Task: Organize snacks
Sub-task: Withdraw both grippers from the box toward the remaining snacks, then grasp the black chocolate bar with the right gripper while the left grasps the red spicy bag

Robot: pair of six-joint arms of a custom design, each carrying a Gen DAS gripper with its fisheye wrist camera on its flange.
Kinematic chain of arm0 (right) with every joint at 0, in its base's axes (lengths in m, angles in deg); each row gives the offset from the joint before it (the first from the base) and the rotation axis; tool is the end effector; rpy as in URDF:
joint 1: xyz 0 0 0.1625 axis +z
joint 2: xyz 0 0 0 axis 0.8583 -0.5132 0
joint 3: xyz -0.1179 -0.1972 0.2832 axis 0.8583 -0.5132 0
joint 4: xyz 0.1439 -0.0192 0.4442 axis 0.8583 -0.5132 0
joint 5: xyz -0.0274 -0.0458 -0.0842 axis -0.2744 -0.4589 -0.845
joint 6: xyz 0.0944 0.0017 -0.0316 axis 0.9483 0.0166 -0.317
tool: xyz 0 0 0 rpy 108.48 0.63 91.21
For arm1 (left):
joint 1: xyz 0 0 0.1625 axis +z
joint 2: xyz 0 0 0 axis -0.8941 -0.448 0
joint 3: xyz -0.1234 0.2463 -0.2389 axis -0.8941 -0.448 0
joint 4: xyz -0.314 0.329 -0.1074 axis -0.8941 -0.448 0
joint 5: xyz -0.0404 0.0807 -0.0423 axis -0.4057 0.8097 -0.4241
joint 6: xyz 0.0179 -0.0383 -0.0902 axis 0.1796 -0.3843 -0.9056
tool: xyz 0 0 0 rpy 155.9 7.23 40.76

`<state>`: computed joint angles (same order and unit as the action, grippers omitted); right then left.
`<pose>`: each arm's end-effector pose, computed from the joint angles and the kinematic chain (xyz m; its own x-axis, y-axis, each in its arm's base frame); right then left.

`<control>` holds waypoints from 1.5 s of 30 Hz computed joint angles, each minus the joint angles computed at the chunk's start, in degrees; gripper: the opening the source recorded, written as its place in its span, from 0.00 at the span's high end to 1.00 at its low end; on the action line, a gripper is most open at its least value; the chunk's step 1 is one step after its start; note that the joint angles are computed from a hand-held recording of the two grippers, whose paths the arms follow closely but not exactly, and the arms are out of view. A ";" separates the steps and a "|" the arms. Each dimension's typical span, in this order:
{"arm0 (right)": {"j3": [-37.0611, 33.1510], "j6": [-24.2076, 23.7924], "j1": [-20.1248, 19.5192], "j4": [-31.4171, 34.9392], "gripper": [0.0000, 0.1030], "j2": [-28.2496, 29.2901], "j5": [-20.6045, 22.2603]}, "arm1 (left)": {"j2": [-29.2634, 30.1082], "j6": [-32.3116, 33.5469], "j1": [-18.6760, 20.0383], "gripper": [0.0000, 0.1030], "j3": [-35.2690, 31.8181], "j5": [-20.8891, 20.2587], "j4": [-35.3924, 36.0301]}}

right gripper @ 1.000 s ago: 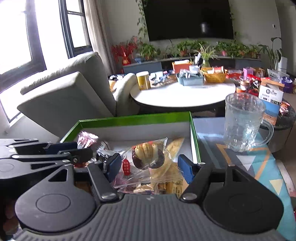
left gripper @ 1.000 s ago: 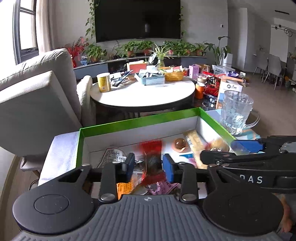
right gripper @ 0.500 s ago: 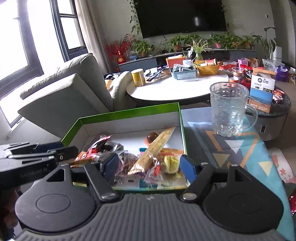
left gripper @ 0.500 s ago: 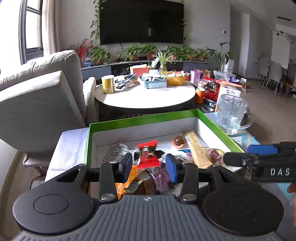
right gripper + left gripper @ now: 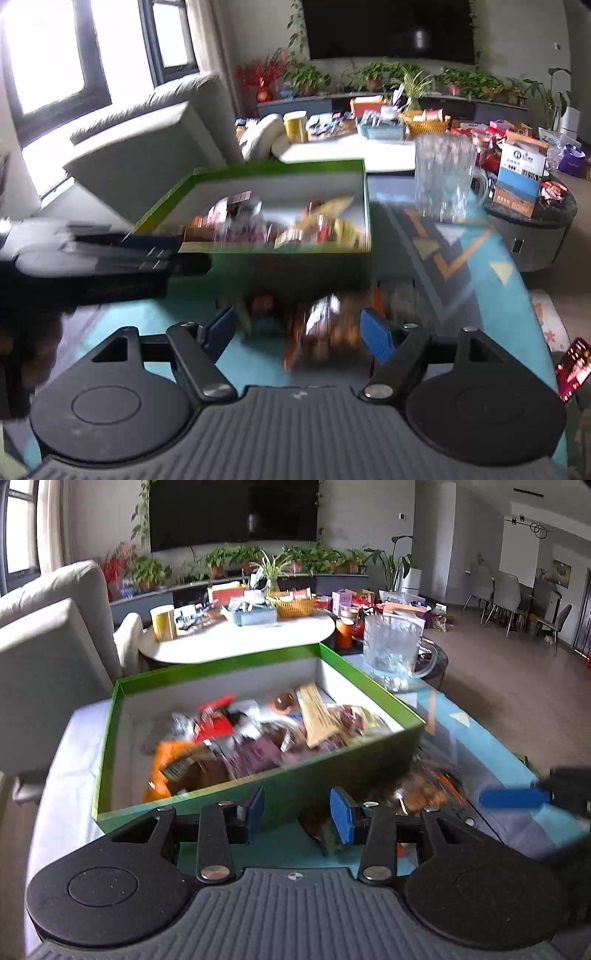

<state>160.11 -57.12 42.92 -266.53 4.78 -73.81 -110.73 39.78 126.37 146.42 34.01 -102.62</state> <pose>0.2137 -0.5273 0.0137 -0.7548 -0.3275 0.5684 -0.6244 0.6243 -0.4694 -0.0785 -0.5721 0.1692 -0.6898 0.3018 -0.6581 0.6766 0.5922 -0.4377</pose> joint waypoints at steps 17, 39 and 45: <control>4.68 -6.78 -1.73 -2.35 0.50 1.44 1.09 | 3.05 -10.58 -2.79 0.49 1.31 6.62 0.71; 6.24 -4.32 -3.55 -3.92 0.50 0.59 3.58 | 11.77 -22.22 -4.60 0.46 -5.81 15.87 5.67; 6.55 -5.18 -3.67 -4.46 0.50 0.51 3.64 | 10.86 -22.08 -3.65 0.55 -5.60 12.76 5.47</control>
<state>166.67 -62.30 39.25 -270.99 5.29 -70.17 -99.87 17.69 122.72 140.82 46.78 -97.15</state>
